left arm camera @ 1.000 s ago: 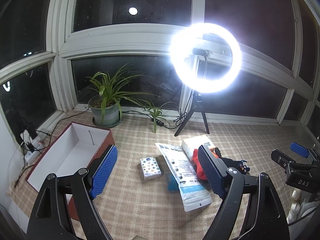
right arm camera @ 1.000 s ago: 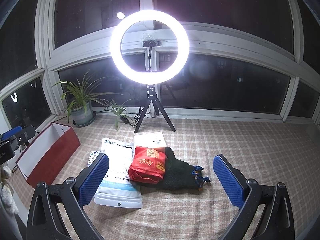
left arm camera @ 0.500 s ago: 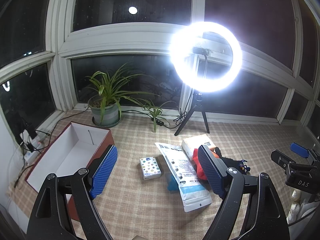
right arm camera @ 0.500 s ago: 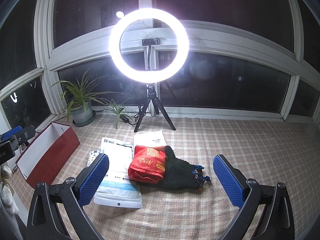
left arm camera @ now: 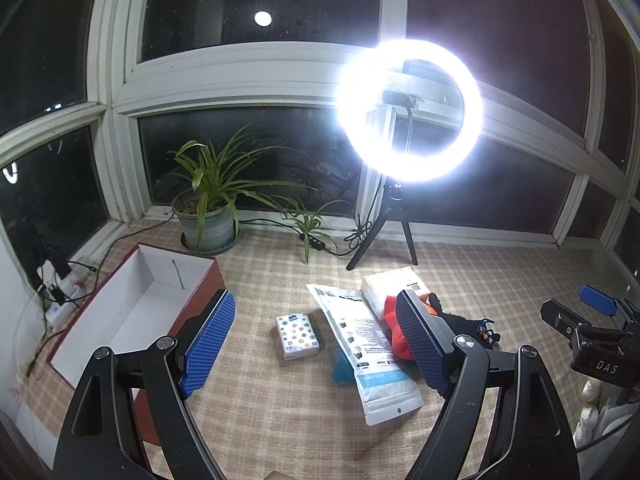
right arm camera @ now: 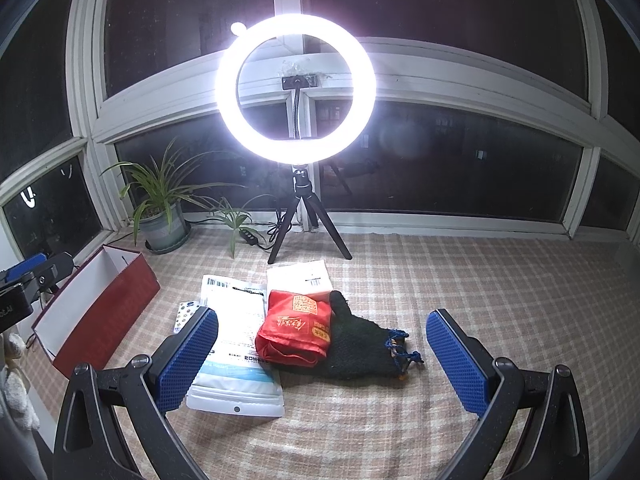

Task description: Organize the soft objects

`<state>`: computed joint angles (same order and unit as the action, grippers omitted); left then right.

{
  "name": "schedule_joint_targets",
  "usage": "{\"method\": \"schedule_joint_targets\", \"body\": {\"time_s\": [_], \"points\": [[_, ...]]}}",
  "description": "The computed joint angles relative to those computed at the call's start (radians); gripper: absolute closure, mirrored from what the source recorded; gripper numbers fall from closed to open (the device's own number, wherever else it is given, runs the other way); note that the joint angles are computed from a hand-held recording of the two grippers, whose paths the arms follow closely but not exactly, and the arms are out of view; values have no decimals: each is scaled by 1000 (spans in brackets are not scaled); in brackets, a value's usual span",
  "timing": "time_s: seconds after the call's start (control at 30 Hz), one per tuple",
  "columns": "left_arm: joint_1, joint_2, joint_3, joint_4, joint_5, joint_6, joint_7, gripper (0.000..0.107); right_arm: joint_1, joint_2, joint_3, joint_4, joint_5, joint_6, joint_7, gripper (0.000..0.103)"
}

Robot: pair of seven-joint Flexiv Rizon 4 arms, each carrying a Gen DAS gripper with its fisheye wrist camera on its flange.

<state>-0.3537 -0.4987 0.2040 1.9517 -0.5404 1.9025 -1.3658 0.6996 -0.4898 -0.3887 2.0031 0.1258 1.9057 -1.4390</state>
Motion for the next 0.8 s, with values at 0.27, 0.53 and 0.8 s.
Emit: {"method": "schedule_joint_targets", "body": {"time_s": [0.27, 0.53, 0.8], "points": [[-1, -18, 2, -24, 5, -22, -4, 24, 1, -6, -3, -5, 0, -7, 3, 0], [6, -33, 4, -54, 45, -60, -27, 24, -64, -19, 48, -24, -30, -13, 29, 0], [153, -58, -156, -114, 165, -125, -56, 24, -283, -50, 253, -65, -128, 15, 66, 0]]}}
